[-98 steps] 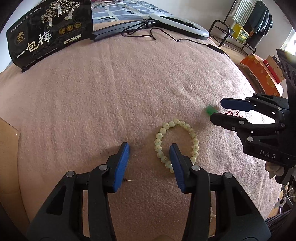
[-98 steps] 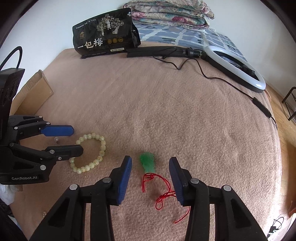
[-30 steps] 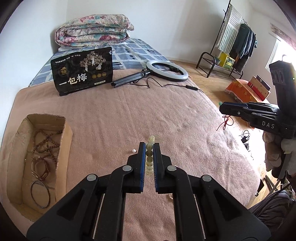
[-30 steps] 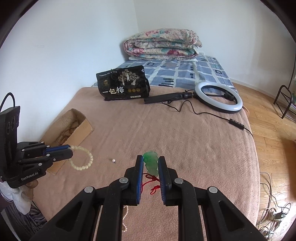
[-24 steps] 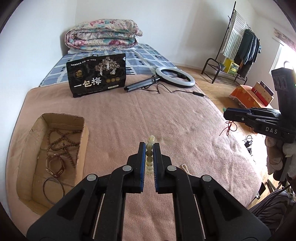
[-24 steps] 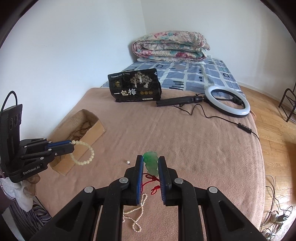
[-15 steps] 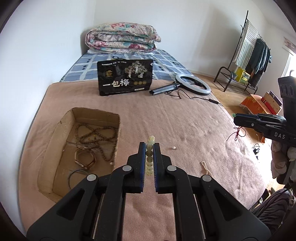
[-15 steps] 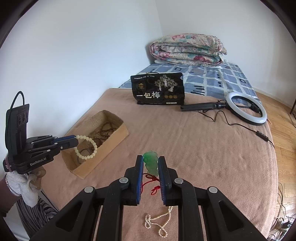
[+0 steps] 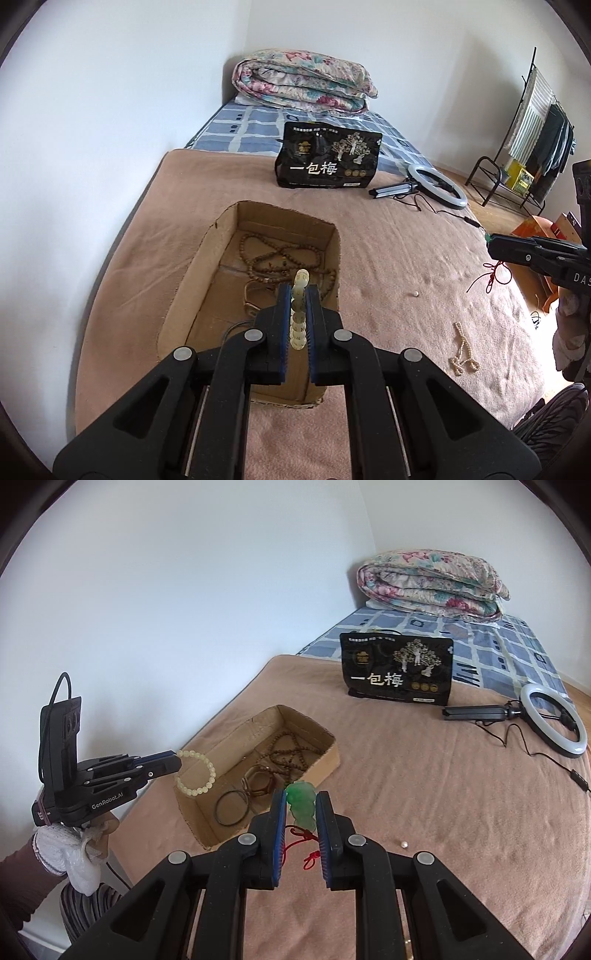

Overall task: Organize jewelry
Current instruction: 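Lower the bracelet into the box and open the left tool while the right tool releases the pendant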

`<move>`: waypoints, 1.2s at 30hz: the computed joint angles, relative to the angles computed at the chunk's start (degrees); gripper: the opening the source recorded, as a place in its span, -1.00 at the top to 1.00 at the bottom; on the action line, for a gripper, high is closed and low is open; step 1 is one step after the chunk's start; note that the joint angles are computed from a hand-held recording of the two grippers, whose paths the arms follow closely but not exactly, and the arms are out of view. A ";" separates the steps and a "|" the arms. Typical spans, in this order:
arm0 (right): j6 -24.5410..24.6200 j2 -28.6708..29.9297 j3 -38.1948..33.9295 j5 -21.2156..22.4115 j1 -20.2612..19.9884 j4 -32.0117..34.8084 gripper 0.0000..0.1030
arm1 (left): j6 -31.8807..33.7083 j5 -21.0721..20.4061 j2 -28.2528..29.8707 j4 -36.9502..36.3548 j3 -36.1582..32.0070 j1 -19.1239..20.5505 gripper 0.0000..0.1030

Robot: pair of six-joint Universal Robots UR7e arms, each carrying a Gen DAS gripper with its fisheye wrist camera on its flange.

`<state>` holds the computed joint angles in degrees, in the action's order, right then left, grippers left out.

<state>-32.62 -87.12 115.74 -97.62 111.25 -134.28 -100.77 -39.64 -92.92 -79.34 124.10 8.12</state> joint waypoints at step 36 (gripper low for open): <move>3.13 19.59 0.46 -4.39 5.90 -11.20 0.72 | -2.24 -4.17 -6.11 2.34 6.02 2.51 0.89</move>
<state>-29.49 -67.53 116.21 -102.01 117.15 -145.48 -103.01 -43.81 -99.04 -77.00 130.11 10.63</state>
